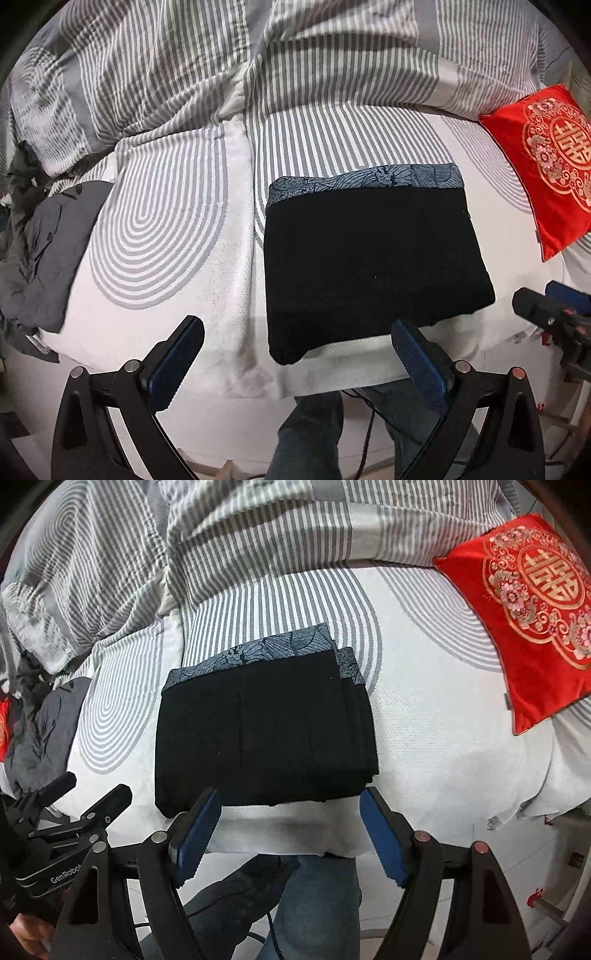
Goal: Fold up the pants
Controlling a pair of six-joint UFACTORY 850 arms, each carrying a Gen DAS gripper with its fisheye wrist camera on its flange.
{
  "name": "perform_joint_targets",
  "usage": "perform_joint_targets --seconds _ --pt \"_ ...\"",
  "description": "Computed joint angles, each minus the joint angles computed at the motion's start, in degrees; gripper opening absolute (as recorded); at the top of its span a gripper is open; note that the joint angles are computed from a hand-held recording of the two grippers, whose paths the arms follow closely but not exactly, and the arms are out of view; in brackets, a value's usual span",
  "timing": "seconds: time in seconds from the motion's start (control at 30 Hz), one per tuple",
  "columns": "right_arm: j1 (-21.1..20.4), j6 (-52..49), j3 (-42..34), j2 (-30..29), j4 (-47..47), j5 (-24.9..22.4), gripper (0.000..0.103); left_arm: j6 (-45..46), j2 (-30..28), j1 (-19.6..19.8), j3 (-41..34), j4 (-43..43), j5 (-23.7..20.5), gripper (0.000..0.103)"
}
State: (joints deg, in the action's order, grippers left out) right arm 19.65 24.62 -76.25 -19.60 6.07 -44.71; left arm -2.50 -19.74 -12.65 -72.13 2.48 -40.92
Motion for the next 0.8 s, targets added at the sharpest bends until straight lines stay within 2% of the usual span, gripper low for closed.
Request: perform_joint_targets --seconds 0.23,0.8 --pt "-0.1 0.7 -1.4 0.4 -1.4 -3.2 0.08 -2.6 1.7 -0.4 1.0 0.9 -1.3 0.102" --pt "-1.3 -4.6 -2.8 -0.6 0.2 -6.9 0.08 -12.0 1.9 -3.2 -0.5 4.5 -4.9 0.102"
